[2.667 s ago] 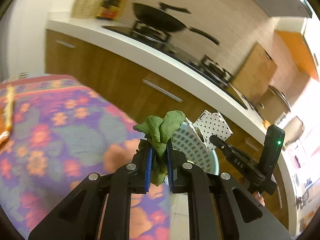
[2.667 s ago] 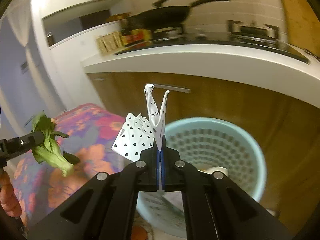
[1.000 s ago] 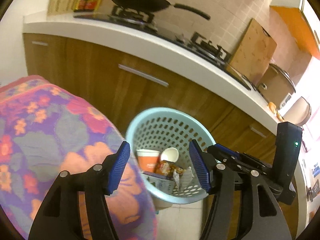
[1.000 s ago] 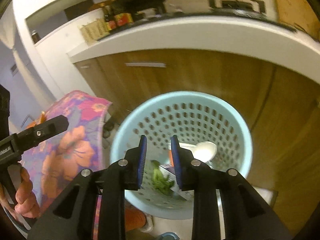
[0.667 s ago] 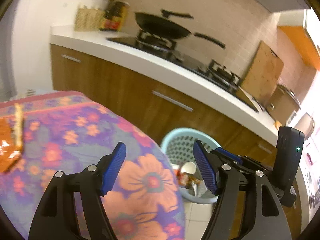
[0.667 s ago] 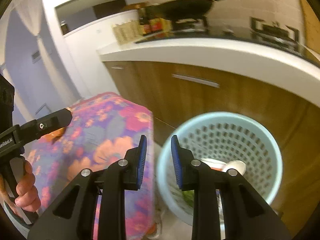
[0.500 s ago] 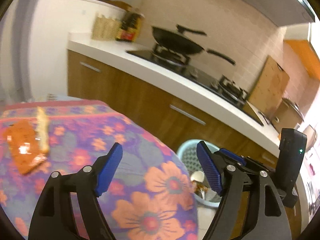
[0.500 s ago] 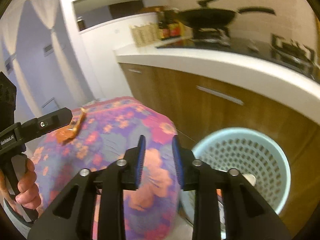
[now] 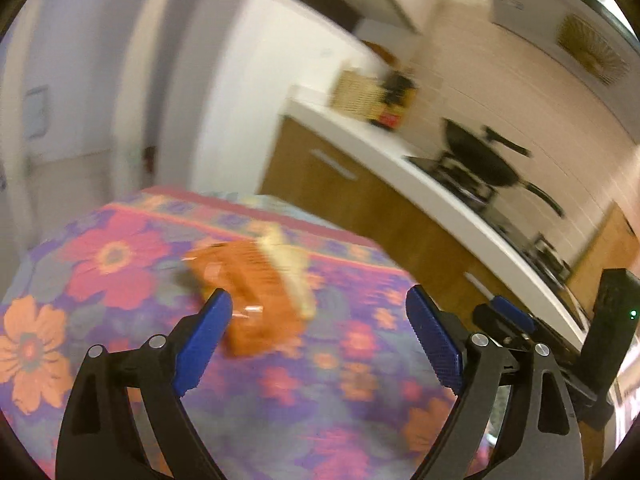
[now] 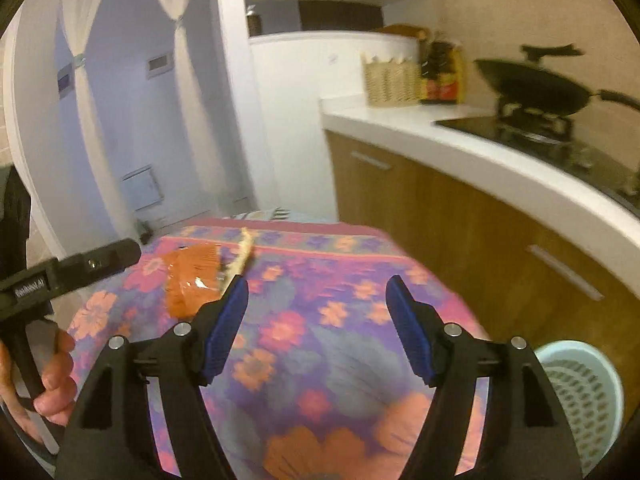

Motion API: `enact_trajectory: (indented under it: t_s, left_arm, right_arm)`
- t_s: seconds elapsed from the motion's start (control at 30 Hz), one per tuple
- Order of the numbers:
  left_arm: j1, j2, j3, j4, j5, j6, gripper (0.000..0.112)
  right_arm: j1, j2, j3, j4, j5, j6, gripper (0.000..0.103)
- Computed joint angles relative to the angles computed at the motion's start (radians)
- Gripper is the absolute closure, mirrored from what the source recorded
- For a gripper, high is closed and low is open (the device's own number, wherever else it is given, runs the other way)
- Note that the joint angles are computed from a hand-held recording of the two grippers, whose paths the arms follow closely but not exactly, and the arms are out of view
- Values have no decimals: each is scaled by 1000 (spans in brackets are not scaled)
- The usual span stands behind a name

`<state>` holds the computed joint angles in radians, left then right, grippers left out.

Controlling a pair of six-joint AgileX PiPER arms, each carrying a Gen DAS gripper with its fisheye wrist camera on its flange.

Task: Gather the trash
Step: 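Move both tools back to the orange snack bag and bread crust, then grasp the orange snack bag with the left tool while the right tool grasps the bread crust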

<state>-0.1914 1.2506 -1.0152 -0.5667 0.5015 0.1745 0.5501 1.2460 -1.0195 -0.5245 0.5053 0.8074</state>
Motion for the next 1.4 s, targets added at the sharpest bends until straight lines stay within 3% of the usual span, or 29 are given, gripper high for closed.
enact_trajectory:
  t_s: [0.2, 0.33, 0.43, 0.47, 0.57, 0.63, 0.77, 0.97, 1.03, 1.27, 1.33, 1.4]
  left_arm:
    - [132, 144, -16, -194, 42, 172, 26]
    - [130, 217, -27, -249, 39, 240, 26]
    - [106, 253, -37, -251, 30, 252, 28]
    - [94, 263, -41, -231, 24, 240, 31]
    - [90, 295, -64, -191, 48, 209, 57]
    - [118, 283, -42, -259, 55, 277, 68]
    - [249, 259, 7, -519, 230, 546, 80]
    - [363, 190, 80, -599, 408, 687, 81]
    - [401, 186, 99, -622, 483, 722, 90]
    - [547, 139, 220, -652, 599, 800, 90]
    - [570, 122, 230, -616, 563, 771, 89]
    - [565, 94, 226, -567, 491, 720, 76]
  right_arm:
    - [-45, 210, -77, 48, -122, 29, 36]
    - [-68, 248, -69, 137, -163, -44, 36]
    - [-65, 226, -38, 83, -203, 1, 36]
    - [-64, 229, -40, 99, -202, -16, 36]
    - [-36, 225, -35, -20, -194, 87, 36]
    - [-19, 226, -35, -77, -189, 129, 36]
    - [-6, 226, -34, -122, -182, 162, 36]
    - [-11, 223, -28, -88, -199, 123, 36]
    - [-2, 229, -35, -81, -192, 106, 36]
    - [38, 259, -72, -104, -132, 87, 36]
    - [48, 265, -78, -126, -118, 101, 36]
    - [53, 266, -79, -137, -112, 106, 36]
